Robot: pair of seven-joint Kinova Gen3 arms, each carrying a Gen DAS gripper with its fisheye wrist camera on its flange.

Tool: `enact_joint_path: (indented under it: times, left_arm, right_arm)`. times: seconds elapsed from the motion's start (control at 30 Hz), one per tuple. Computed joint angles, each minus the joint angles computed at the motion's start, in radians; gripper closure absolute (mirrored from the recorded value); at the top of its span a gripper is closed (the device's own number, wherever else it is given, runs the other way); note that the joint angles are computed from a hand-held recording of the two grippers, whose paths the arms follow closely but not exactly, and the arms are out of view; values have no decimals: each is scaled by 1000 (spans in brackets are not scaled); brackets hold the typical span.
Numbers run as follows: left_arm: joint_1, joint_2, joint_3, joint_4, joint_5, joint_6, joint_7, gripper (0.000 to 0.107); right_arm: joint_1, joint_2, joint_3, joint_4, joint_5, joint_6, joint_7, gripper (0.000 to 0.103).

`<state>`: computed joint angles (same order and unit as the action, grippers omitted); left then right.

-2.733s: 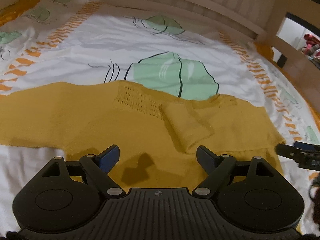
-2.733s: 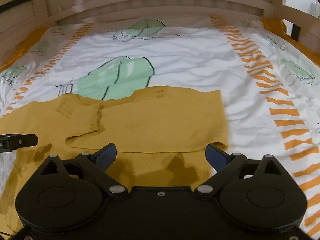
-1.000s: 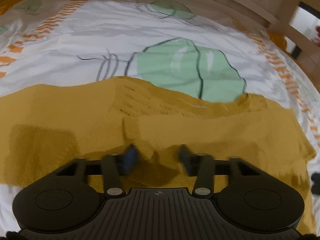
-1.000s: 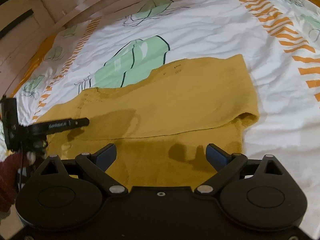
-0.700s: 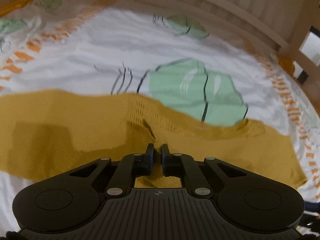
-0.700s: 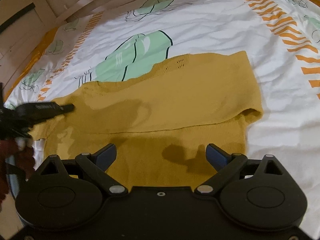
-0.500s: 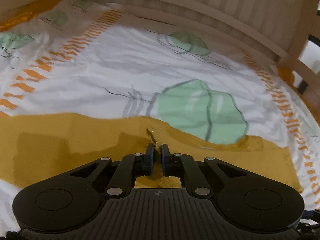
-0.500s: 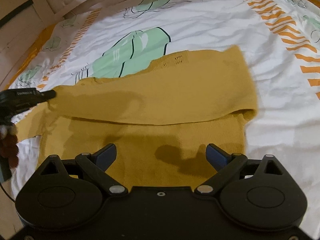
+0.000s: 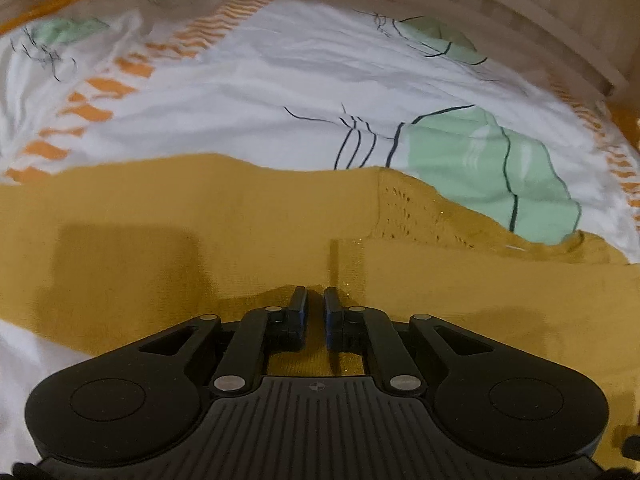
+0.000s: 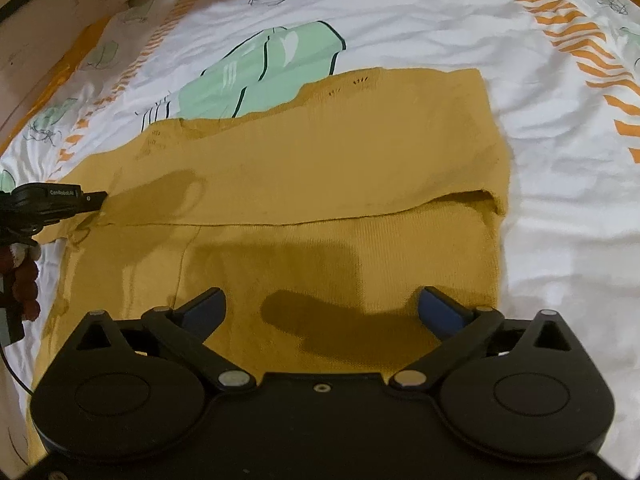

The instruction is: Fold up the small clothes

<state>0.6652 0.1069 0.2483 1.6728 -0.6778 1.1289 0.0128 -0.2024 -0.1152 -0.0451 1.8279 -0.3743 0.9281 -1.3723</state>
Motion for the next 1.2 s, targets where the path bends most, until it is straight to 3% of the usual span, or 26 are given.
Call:
enact_joint_path:
  times: [0.07, 0.13, 0.17, 0.3, 0.4, 0.5, 0.73, 0.97, 1.2]
  left_arm:
    - [-29, -43, 8, 53, 7, -81, -6, 83]
    - [-50, -83, 1, 94, 36, -163, -36, 64]
    - [-65, -101, 6, 109, 51, -188, -50, 61]
    - [-86, -141, 58, 127, 23, -143, -5, 41]
    - [-109, -192, 83, 150, 16, -103, 9, 40]
    - [-150, -250, 105, 174, 27, -54, 9, 39]
    - [-270, -412, 150, 261, 70, 59, 72, 39]
    - [-434, -585, 150, 332, 94, 148, 146, 38]
    - [-540, -714, 71, 380, 136, 151, 105, 29]
  right_arm:
    - [-2, 2, 2, 3, -5, -2, 13, 0]
    - [-3, 2, 4, 5, -12, -1, 32, 0]
    - [16, 1, -9, 7, -24, -2, 47, 0]
    - [7, 0, 54, 21, -165, 15, 154, 0]
    - [-24, -2, 124, 39, -287, 28, 228, 0]
    - [30, -20, 80, 69, -380, 1, 295, 0]
    - [1, -45, 84, 137, -575, -61, 420, 0]
    - [-49, -46, 46, 156, -609, -97, 485, 0]
    - [-71, -42, 29, 161, -610, -101, 488, 0]
